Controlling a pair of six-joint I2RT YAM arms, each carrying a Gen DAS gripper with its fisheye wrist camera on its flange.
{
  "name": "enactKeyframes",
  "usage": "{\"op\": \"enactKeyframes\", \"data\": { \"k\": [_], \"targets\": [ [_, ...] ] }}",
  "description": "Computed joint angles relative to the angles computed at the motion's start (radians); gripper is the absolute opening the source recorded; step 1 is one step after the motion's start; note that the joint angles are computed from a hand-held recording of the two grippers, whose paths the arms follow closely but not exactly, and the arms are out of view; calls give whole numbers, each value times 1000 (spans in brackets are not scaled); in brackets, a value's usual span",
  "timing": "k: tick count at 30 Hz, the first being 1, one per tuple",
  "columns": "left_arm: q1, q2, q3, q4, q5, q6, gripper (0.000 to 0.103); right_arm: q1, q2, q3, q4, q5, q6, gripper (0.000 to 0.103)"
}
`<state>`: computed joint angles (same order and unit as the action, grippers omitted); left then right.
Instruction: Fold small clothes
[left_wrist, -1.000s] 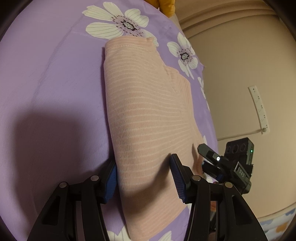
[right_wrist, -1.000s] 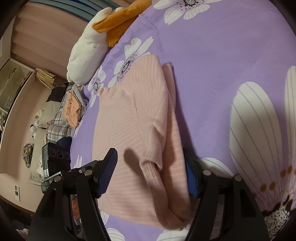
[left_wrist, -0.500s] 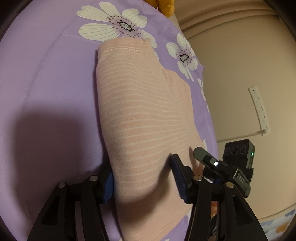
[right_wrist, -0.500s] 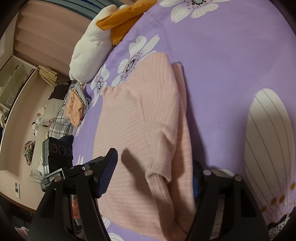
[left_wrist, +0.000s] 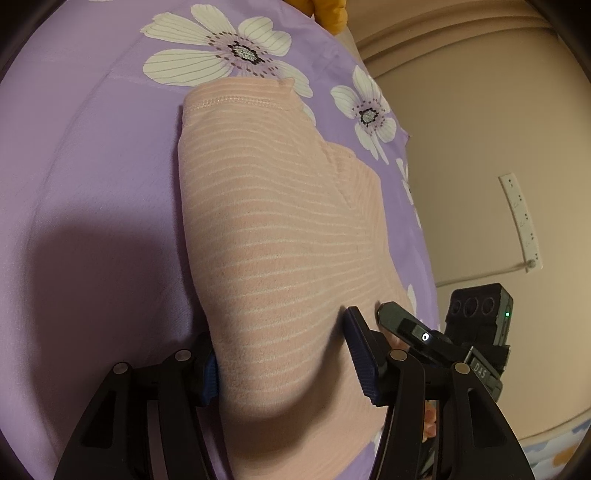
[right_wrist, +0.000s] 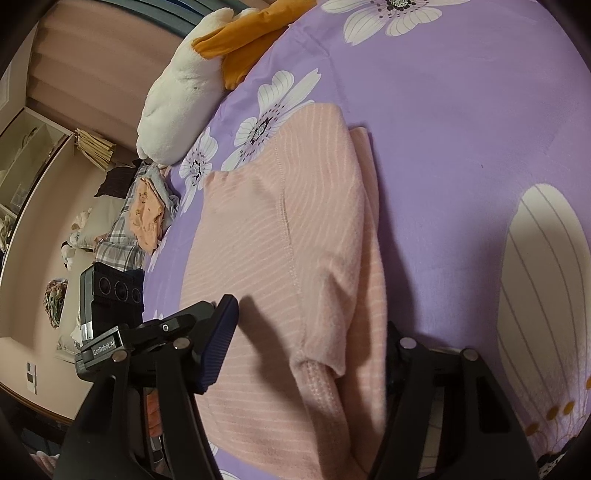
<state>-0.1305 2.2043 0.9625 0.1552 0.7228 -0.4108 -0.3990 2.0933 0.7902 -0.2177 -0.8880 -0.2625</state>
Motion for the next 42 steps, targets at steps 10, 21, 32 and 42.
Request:
{"op": "enactKeyframes", "data": {
  "k": [10,21,32,42],
  "targets": [
    [-16,-12,-14,9,-34,4,57,12,-2,2,14,24,12,58],
    [-38,-25,-13,-12,-82,26,56,41,-28,-15,56,78,30,53],
    [-83,-51,-7,-54,-175,45,56,91,-108,-94,163,171,67,42],
    [-125,-85,-7,-100,-275,71,50,172,-228,-197,287,298,132,30]
  ]
}}
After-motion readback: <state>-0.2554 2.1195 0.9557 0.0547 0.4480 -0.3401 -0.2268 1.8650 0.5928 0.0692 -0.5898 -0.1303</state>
